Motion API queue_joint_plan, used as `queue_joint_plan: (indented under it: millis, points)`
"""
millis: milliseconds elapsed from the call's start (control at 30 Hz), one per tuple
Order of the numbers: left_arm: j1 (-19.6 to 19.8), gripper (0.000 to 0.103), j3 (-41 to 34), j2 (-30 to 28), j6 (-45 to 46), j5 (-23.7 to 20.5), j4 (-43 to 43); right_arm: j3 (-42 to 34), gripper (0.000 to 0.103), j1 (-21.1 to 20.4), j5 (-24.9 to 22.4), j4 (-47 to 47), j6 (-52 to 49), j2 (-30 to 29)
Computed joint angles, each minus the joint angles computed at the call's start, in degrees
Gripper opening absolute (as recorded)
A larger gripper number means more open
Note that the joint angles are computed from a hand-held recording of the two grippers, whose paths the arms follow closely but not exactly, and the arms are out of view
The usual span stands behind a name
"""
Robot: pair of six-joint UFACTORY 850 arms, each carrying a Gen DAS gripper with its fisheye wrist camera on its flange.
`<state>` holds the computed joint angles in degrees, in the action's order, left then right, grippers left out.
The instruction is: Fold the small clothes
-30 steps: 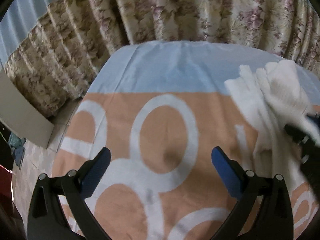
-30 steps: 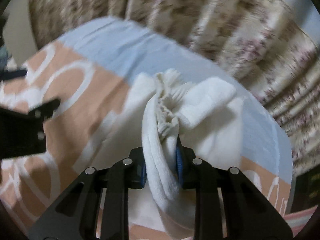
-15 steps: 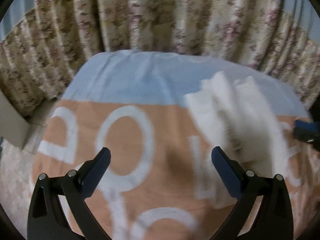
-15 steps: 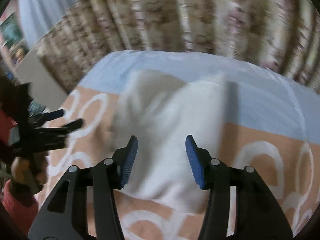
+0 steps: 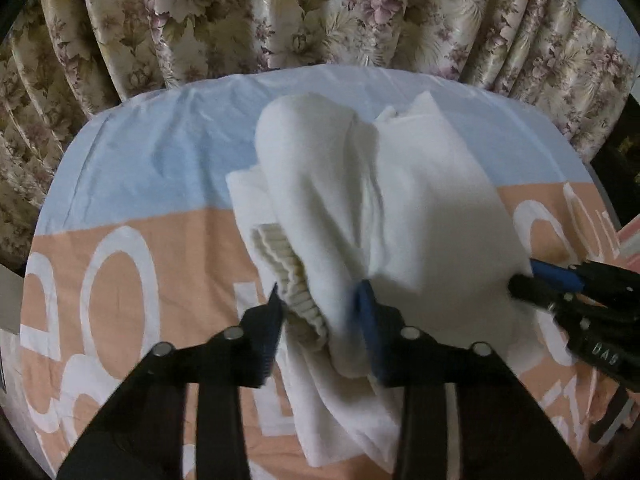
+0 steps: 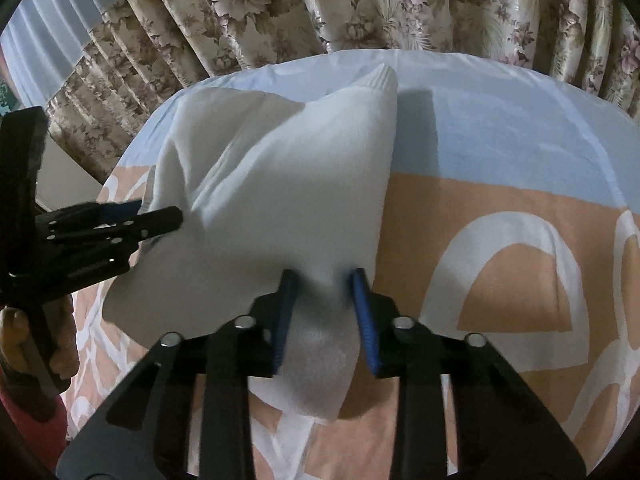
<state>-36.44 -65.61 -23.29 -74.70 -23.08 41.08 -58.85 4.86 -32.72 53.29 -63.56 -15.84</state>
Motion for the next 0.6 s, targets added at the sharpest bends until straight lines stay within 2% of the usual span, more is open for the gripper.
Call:
queue_joint_plan:
  millis: [33, 200, 300, 400, 500, 533, 600]
  points:
    - [0.17, 0.026, 0.55, 0.34, -0.79, 0.74, 0.97, 0.04, 0.01, -0.3, -0.33, 1.07, -1.16, -0.07]
    - [2.4, 0.02, 5.57, 4.65, 1.6, 8.3, -2.72, 1.25, 0.007, -0.86, -1.98, 4.4, -5.72, 1.68]
    - [2.28, 0.02, 6.54, 5.62, 2.17, 7.98, -1.64, 2.03, 0.007, -0.44, -2.94, 4.59, -6.74, 3.2]
    - [1.6, 0.02, 7.78, 5.97, 0.17, 8.12, 2.68, 2.64, 0.007, 0.86, -0.73, 0.6, -5.38, 3.71]
    - [0.89, 0.025, 8.47, 6.21, -3.7, 8.0, 7.41, 3.39, 0.008, 2.16, 3.72, -3.68, -3.75, 3.42]
    - [0.13, 0.03, 8.19, 6.2, -5.08, 6.24, 9.0, 3.63, 0.009, 2.48, 4.81, -4.52, -3.53, 3.47]
    - [-1.53, 0.043, 7.24, 5.83, -8.76, 1.3, 12.98, 4.0, 0.014, 2.06, 4.02, -2.8, -5.27, 3.94]
